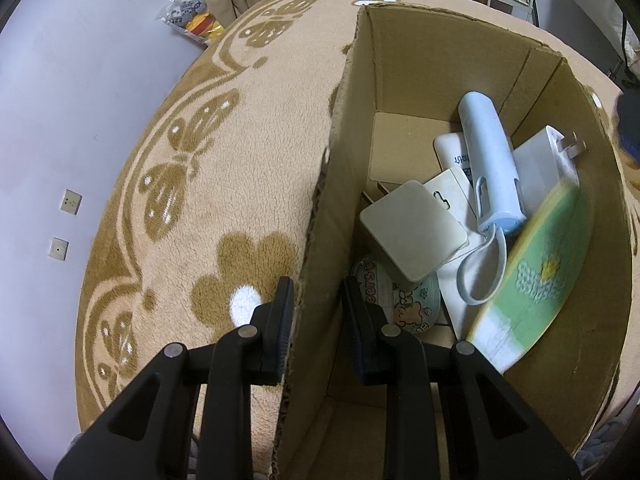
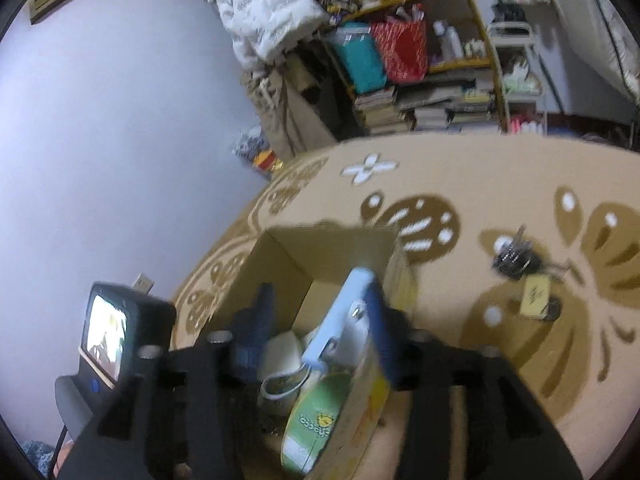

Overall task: Organize rigid objects
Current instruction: 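Lower the green card into the box and open the right gripper, then move the right gripper to the key ring with tan tag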

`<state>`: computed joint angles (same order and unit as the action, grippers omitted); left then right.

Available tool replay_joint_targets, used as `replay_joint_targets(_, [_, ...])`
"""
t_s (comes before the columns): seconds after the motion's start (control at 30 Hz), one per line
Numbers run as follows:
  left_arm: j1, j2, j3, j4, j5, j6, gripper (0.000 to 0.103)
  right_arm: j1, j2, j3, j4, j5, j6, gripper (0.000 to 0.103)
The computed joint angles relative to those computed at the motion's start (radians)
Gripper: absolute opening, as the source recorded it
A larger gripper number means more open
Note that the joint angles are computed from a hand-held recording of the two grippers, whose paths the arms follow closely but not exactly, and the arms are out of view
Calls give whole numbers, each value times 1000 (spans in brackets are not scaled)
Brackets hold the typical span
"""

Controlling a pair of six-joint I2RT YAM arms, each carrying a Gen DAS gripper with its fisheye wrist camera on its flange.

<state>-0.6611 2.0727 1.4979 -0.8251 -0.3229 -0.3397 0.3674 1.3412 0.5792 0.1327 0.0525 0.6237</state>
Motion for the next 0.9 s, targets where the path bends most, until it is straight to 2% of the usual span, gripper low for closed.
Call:
replay_joint_targets(0.07, [-1,3,1,0,-3,2,24,-7,-32,1,-33,60,0,61])
replay_joint_targets(0.17, [-2,3,-1,2,-7,2,24,-49,-53,1,-68,80,-19,68])
replay_joint_targets(0.23, [-1,3,-1,4,-7,1,25,-82,-64,-7,-79,87,-21,82])
replay_joint_targets(0.33, [0,3,-1,3,-5,0,25,-134,-82,-37,-64,116,-7,96])
replay_joint_targets(0.4, [0,2,-1,3,-4,1,25,-175,-83,-61,-39,118,-3,100])
replay_joint_targets(0.9, [0,1,-4,5,-1,-3,25,-353,102,-127,84,127,-59,100])
